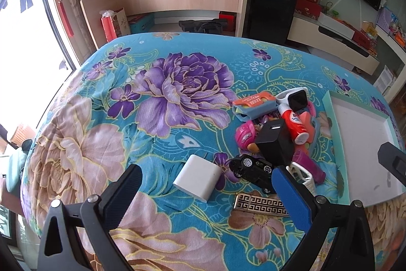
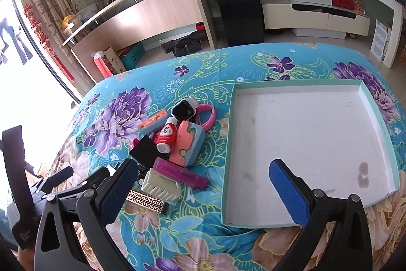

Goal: Organize rigid objects
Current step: 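Grasp the white charger with the left tool while the right tool grasps the white holder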

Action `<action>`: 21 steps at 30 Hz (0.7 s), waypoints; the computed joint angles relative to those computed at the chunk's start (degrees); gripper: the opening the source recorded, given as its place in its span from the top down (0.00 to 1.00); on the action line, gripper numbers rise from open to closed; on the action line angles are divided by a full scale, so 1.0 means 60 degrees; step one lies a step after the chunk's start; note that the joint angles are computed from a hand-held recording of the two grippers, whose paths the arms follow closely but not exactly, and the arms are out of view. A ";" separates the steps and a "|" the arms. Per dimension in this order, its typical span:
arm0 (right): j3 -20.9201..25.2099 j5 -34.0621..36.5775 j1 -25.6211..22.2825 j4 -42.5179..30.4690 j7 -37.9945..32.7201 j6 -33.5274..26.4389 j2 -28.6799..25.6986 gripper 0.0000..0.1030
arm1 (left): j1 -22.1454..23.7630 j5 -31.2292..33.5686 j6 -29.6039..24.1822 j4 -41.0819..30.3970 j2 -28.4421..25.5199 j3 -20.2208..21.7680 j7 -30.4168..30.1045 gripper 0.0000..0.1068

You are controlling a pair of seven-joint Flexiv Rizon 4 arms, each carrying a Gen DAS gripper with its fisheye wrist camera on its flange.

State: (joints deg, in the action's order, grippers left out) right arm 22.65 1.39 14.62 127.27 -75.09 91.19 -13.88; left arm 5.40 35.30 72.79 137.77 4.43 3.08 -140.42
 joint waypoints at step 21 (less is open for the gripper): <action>0.0662 0.0496 0.0332 -0.0903 -0.0344 -0.0916 -0.1297 0.05 | -0.0082 -0.1546 0.1567 0.0452 -0.1525 0.0984 0.1565 0.04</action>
State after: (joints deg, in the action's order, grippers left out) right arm 26.62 4.37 16.61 121.85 -77.15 85.69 -21.66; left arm 4.91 26.02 82.19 140.48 -4.72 8.99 -131.03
